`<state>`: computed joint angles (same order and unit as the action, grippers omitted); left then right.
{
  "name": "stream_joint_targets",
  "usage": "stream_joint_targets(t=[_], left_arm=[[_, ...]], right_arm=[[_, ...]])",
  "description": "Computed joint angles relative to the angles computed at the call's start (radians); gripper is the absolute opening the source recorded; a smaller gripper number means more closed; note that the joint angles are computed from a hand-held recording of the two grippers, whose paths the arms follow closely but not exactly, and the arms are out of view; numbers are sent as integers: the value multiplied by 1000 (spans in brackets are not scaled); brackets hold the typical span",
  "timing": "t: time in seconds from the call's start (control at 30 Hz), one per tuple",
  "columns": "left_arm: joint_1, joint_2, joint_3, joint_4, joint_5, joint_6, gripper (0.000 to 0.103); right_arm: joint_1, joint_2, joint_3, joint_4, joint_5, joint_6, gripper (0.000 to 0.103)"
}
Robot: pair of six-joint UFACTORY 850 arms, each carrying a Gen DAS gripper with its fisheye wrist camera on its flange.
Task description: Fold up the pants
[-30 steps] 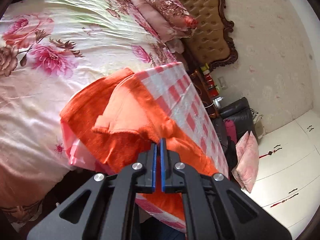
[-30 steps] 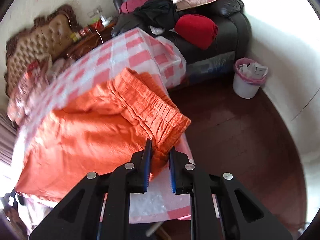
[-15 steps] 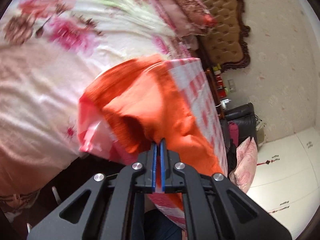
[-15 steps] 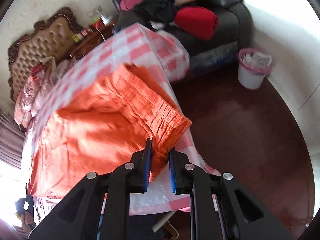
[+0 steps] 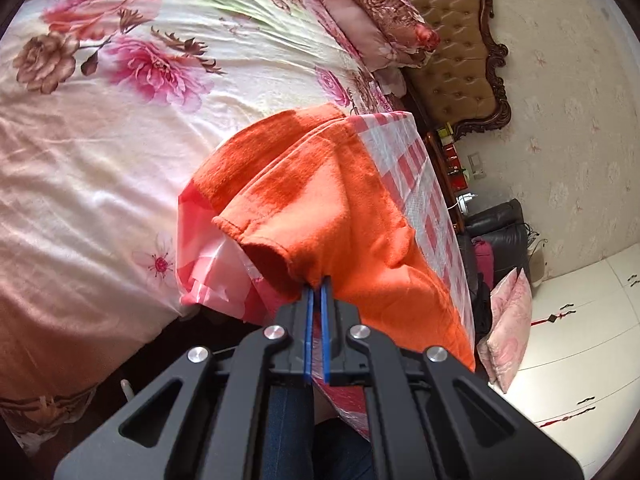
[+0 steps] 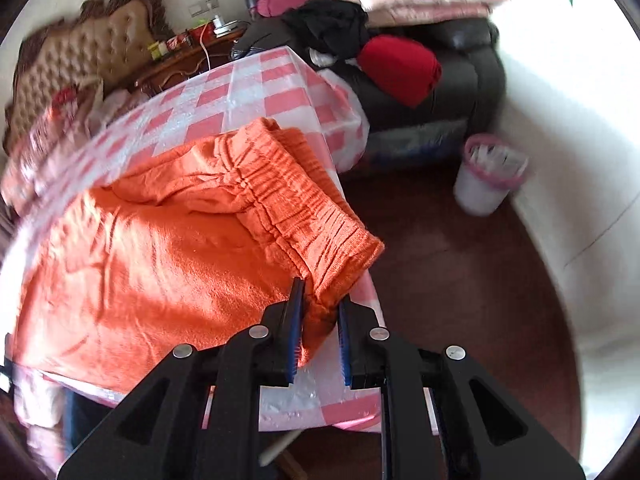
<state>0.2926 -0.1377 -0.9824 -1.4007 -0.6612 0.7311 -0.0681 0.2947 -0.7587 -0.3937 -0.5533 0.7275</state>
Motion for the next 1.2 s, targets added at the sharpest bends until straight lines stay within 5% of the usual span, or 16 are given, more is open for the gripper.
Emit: stream_joint_targets(t=[0.17,0.2,0.4,0.5,0.53,0.6,0.73,0.87,0.93,1.0,1.1,1.2], left_arm=[[6,4,15,-58,-21,90,11],[14,-1,20,-89,-43,120,21],[87,-57,11,-247,-188,171,32],[109,-99,-22,-239,-212,121,30],[113,-110,-30,-234,-218,110,21],[108,-130,-71,-166,-183,88,2],[56,-56,-107,-57,18,204,3],[45,-81,-106,109,108,13,11],[62,-66,-86,81,145,27,27],[64,-59,-104,74,165,74,27],[39,-98,-201,83,124,208,45],[-27,-171,-328,277,162,194,45]], right_arm=[[65,-22,13,-203,-58,175,15],[78,-28,12,-232,-73,199,15],[99,-48,-2,-266,-112,236,15],[111,-52,-6,-272,-129,249,15],[110,-52,-7,-269,-128,248,15],[109,-54,-8,-268,-129,248,15],[114,-64,-18,-266,-144,241,15],[112,-58,-12,-265,-136,254,15],[113,-56,-9,-269,-135,254,16],[114,-61,-14,-269,-140,247,16],[119,-70,-22,-274,-152,251,16],[126,-71,-21,-286,-159,269,16]])
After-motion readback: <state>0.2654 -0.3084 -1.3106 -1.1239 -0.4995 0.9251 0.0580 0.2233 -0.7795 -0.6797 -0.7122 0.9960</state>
